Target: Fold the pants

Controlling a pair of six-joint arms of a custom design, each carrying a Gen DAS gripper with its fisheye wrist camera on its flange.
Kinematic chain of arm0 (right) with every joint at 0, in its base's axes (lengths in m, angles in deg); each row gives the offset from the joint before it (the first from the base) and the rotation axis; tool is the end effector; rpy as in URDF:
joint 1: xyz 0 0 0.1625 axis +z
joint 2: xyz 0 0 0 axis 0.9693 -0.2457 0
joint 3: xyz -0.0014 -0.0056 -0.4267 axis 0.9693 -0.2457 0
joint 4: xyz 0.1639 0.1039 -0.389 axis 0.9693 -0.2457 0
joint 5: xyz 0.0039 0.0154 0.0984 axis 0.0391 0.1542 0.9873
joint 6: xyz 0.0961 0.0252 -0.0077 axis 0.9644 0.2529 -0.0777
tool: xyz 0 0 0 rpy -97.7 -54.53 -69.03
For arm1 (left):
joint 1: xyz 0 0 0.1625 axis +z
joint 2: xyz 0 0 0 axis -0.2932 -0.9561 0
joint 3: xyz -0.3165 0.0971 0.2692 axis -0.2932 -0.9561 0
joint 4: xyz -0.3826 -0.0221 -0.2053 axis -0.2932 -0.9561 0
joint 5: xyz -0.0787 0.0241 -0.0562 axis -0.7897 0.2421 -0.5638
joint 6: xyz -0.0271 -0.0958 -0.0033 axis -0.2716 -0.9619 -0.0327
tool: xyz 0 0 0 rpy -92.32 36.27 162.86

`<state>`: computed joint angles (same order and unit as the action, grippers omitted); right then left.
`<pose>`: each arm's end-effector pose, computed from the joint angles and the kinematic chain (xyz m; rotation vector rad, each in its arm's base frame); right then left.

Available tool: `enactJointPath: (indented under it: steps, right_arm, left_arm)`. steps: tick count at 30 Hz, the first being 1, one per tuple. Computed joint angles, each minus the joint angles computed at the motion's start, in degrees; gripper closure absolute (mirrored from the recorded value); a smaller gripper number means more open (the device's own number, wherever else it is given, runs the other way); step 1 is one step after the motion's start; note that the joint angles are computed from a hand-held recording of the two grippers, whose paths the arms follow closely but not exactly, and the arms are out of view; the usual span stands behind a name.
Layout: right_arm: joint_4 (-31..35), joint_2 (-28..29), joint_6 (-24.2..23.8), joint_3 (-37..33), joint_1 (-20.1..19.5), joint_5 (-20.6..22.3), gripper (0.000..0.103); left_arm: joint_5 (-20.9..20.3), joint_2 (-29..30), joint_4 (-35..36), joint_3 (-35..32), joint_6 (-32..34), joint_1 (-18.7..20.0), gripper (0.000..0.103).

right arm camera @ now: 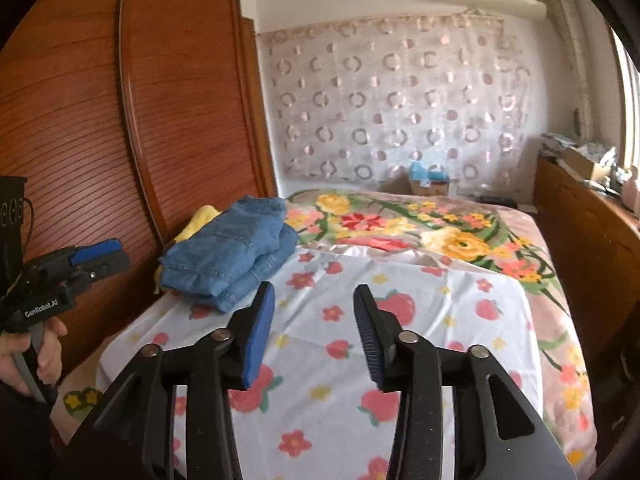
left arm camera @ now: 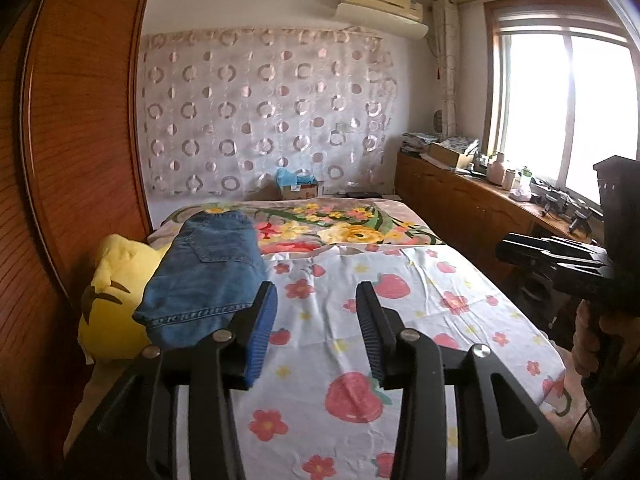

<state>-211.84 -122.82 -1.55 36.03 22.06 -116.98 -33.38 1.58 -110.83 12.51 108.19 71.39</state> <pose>0.2554 -0.8489 0.2185 1.3369 -2.4661 0.9195 -0.2541 -0.7217 0.1974 0.3851 2.0535 -1.3360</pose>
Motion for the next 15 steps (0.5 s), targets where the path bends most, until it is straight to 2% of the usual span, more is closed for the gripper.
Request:
enactJointPath:
  steps: [3,7,9,15]
  right_arm:
    - [-3.1,-2.5,0.3,3.4,-0.6,0.0,0.047]
    - [-7.2,-5.6,0.9,7.4,-1.5,0.2,0.037]
    - [-8.3,-6.8,1.2,8.5,-1.9,0.5,0.031]
    - [-13.0,-9.4,1.1,11.7,-2.4,-0.4,0.025]
  left_arm:
    - [0.5,0.8,-1.2,-0.1,1.0,-1.1,0.061]
    - [4.0,3.0,-2.2,-2.1,1.6,-2.5,0.059]
    - [4.4,3.7,-2.3,-2.8,1.5,-2.8,0.059]
    - [4.3,5.0,0.1,-3.7,-0.4,-3.6,0.058]
